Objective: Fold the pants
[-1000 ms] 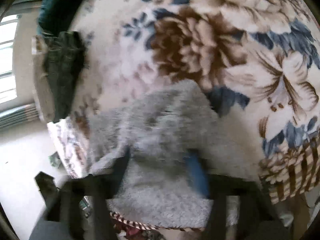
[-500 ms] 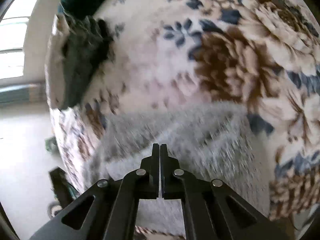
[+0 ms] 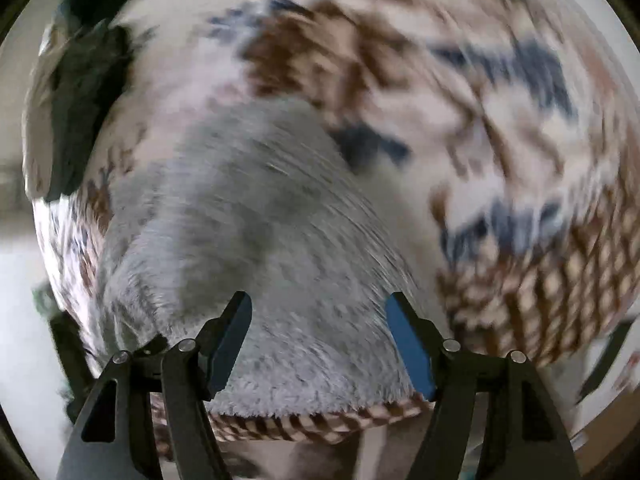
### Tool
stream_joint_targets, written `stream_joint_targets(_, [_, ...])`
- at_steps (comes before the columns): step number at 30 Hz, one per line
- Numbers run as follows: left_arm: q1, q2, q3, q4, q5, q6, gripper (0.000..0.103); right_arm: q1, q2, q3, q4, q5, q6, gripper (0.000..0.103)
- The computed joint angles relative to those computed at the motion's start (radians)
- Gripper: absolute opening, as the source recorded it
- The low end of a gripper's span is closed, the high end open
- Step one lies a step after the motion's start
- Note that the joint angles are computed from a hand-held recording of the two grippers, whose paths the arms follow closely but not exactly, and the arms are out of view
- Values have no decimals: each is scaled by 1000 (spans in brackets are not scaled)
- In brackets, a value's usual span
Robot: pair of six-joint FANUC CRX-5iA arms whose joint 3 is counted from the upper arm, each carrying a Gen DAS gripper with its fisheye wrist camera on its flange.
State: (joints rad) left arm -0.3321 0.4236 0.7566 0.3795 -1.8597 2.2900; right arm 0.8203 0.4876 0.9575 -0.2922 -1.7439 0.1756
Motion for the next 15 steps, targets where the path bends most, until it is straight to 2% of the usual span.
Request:
stream_joint_targets(1, [-1, -11, -21, -3, 22, -6, 51, -2, -27, -59, -8, 35, 0, 72])
stream_joint_targets(2, [-5, -27, -37, -13, 64, -26, 38, -4, -51, -112, -18, 76, 6, 72])
stream_joint_targets(3, [-11, -34, -36, -25, 91, -49, 13, -6, -65, -145, -24, 101, 9, 72])
stream_joint_targets(7, [-45, -12, 95, -118, 91, -98, 13, 3, -21, -79, 5, 34, 54, 72])
stream_joint_targets(10, [-23, -29, 44, -107, 90, -50, 18, 7, -7, -35, 16, 11, 59, 72])
stream_joint_targets(13, [-7, -79, -30, -84, 106, 11, 35, 13, -16, -18, 30, 8, 38, 72])
stream_joint_targets(15, [-22, -115, -20, -134, 98, 36, 53, 31, 6, 44, 56, -21, 24, 72])
